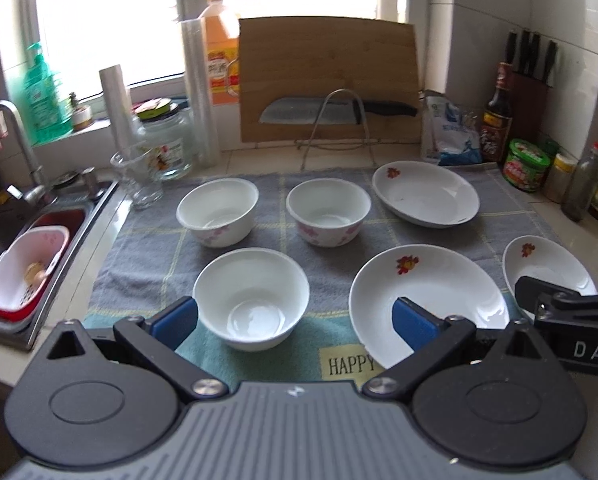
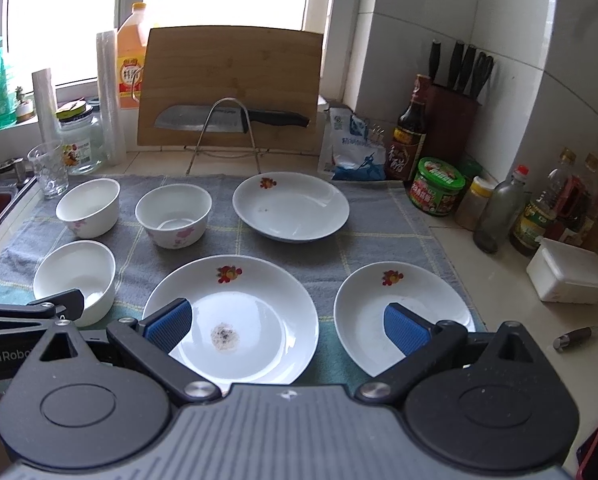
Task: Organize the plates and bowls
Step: 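Reach the left tool to a flower-print white plate and grip its rim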
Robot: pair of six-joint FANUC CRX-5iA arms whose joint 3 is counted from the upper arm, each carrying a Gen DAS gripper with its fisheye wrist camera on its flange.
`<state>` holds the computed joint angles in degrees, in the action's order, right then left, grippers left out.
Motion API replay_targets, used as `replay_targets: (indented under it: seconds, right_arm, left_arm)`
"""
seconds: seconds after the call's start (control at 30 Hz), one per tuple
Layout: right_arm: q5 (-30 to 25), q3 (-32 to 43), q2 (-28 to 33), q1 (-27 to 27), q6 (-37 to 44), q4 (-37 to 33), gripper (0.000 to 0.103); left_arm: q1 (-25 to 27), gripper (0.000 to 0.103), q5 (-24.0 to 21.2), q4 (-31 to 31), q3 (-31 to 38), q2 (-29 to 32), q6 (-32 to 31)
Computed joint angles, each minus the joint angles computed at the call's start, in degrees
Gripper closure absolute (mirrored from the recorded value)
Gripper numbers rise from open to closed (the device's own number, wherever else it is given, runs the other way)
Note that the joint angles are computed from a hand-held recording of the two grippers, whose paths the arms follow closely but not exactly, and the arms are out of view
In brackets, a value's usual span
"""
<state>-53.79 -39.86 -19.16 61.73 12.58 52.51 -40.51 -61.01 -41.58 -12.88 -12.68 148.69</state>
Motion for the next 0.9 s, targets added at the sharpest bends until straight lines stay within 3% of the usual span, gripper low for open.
replay_targets:
  seconds: [0.13, 0.33, 0.43, 0.5, 0.6, 0.73, 0.83, 0.9]
  right_arm:
    - [-1.5, -1.1, -0.4, 1.0, -3.8, 2.8, 0.000]
    - [-1.9, -3.7, -3.0, 1.1, -5.9, 6.4, 0.000]
    - [-1.6, -4.9, -4.7, -0.1, -4.5, 7.1, 0.000]
    - [-1.0, -6.0, -5.7, -1.6, -3.4, 8.0, 0.000]
    - [2.3, -8.2, -8.0, -5.5, 0.4, 8.3, 0.000]
    - [8.4, -11.2, -10.2, -12.6, 7.3, 5.4, 0.000]
    - [13.9, -12.6, -11.0, -18.5, 13.6, -0.7, 0.000]
    - [16.9, -12.7, -10.6, -21.7, 18.7, -6.2, 0.000]
  left_arm:
    - [2.0, 0.001, 4.7, 1.2, -1.5, -1.1, -3.6]
    - [10.2, 0.001, 18.7, 13.2, -7.4, -4.4, -15.8]
    - [9.5, 0.001, 21.0, 12.1, -6.9, -3.7, -16.0]
    - [11.4, 0.001, 24.7, 16.9, -7.8, -3.4, -21.5]
    - [13.6, 0.001, 28.4, 24.6, -8.7, -1.8, -28.5]
    - [11.0, 0.001, 27.9, 21.8, -4.9, 2.9, -26.0]
    - [12.0, 0.001, 30.6, 26.6, -4.5, 5.8, -28.3]
    - [11.8, 0.001, 32.0, 26.3, -3.4, 7.8, -26.7]
